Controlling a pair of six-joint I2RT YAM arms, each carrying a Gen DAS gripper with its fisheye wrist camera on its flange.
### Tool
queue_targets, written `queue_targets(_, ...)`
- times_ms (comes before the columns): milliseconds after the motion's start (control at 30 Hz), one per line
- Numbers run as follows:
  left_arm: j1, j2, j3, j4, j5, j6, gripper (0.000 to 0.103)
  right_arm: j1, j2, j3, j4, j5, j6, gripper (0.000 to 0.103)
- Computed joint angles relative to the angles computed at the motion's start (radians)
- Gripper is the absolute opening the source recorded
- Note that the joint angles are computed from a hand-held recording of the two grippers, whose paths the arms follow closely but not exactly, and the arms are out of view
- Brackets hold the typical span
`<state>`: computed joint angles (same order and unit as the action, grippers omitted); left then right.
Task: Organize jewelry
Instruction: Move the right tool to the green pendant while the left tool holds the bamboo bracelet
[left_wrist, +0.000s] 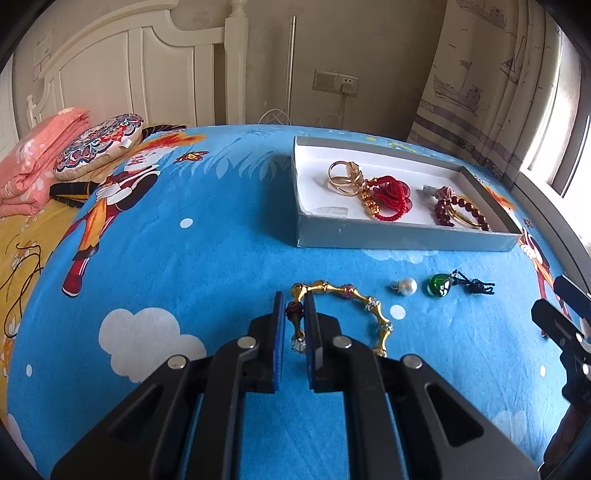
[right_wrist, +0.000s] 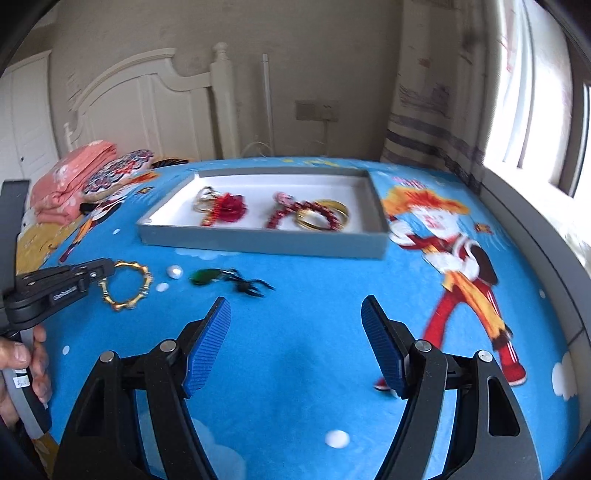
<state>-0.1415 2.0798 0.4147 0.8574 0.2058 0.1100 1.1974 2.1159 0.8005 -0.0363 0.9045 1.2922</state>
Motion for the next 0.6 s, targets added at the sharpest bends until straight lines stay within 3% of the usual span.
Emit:
queue_targets(233, 0.028, 0.013, 0.037, -0.046, 0.001, 0.006, 0.009, -0.011, 0.082, 0.182, -0.023, 0.016, -0.175, 0.068)
queue_targets(600, 0.07, 0.033, 0.109, -0.111, 0.029, 0.003, 0.01, -0.029, 0.186, 0.358, -0.069, -0.014, -0.312, 0.06)
